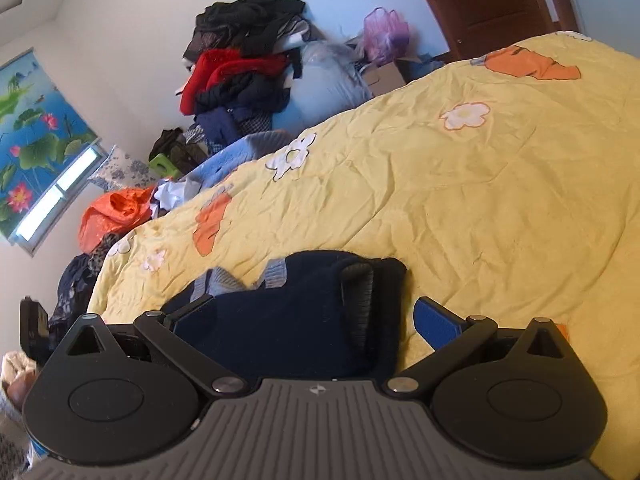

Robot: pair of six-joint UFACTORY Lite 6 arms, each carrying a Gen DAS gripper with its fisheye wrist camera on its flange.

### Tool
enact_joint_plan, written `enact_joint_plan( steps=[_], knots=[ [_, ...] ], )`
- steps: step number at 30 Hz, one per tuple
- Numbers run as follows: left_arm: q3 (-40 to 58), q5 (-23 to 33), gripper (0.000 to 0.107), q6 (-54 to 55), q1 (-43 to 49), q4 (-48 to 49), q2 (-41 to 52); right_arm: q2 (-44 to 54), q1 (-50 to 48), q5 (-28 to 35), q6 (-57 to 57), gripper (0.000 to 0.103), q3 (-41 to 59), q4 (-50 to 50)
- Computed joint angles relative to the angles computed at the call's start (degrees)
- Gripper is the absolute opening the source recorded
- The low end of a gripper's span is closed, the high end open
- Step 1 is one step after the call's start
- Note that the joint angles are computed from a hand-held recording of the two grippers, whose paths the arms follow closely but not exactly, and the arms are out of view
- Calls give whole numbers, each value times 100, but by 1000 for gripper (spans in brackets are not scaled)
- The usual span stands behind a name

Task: Fold small clothes

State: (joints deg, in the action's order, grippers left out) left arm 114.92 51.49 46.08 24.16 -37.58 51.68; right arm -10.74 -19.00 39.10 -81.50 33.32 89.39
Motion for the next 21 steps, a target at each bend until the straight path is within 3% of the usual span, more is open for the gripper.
enact_joint_plan(
  steps=[2, 4, 6, 7, 8, 9, 11, 13, 15, 16, 17, 21],
  knots=[
    [453, 44, 5, -179, 47, 273, 320, 117, 180, -67, -133, 102, 18, 160],
    [244, -114, 5, 82, 106, 132, 165, 224, 405, -255, -224, 102, 33, 349],
    [111, 657, 10, 275, 398, -898, 74, 352, 443, -87, -435, 100, 25, 568],
    [-145, 907, 32, 411, 473, -1331, -68, 372, 483, -103, -482, 96, 26, 590],
    [-445, 918, 82, 533, 455, -1525, -274, 380, 541, -165, -582, 95, 14, 636],
    [-769, 688, 103, 525, 346, -1479, -516, 393, 571, -185, -692, 94, -10, 719],
    [-1311, 72, 103, 535, 42, -1374, -846, 451, 571, -128, -651, 94, -49, 807],
    [-1292, -167, 103, 326, -209, -1147, -760, 395, 588, -85, -657, 94, -147, 891],
    [-1553, -585, 97, 406, -475, -1027, -862, 296, 617, -129, -720, 95, -251, 932],
    [-1711, -804, 32, 394, -609, -851, -953, 268, 608, -111, -746, 95, -301, 945],
    [-1718, -1025, 10, 142, -761, -486, -883, 248, 584, -69, -753, 96, -339, 950],
    [-1529, -889, 9, 39, -715, -476, -722, 199, 510, 108, -715, 98, -398, 970]
  ],
)
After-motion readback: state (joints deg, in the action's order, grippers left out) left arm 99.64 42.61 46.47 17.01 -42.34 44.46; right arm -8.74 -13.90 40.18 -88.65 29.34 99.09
